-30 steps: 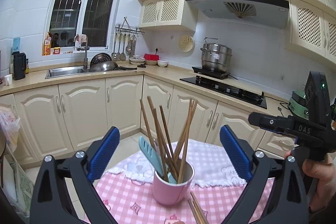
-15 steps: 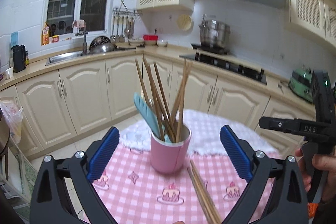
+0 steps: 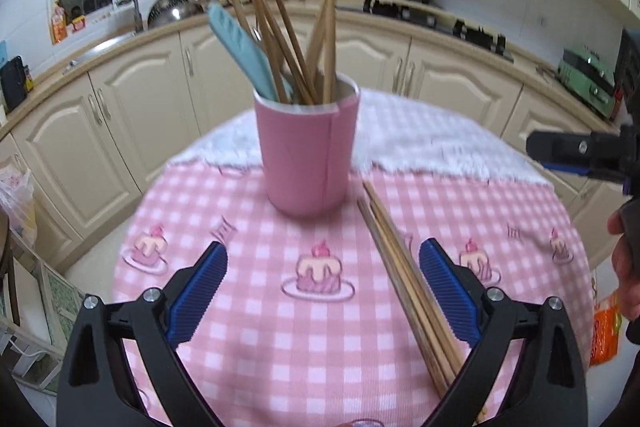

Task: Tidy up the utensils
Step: 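Lower both grippers back toward the chopstick pile beside the cup, then grasp one chopstick from the pile with each gripper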

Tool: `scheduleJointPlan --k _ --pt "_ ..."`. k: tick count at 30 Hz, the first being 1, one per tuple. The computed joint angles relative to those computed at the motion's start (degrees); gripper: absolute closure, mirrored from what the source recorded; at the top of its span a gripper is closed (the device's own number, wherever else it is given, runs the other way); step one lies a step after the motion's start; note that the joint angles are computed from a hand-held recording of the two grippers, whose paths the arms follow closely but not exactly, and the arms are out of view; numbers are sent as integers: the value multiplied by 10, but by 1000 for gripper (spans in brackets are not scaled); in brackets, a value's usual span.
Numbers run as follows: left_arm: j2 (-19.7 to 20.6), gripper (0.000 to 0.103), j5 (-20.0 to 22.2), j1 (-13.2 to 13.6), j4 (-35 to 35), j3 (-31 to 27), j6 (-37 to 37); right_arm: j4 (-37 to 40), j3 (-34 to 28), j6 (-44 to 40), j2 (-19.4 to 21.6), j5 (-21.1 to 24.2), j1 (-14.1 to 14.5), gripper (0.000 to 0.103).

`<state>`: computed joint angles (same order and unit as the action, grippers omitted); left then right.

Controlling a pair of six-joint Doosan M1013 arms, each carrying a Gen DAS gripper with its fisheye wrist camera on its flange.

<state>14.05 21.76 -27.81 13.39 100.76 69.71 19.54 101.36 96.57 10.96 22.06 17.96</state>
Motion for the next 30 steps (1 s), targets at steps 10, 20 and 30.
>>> scheduleJointPlan --k 10,20,30 --pt "36 8 80 -16 -35 -22 64 -24 6 32 7 27 -2 6" --pt "46 8 100 -13 -38 -28 47 -18 5 31 15 44 -4 6" --pt "61 7 115 -13 -39 -49 14 -18 6 38 15 41 -4 6"
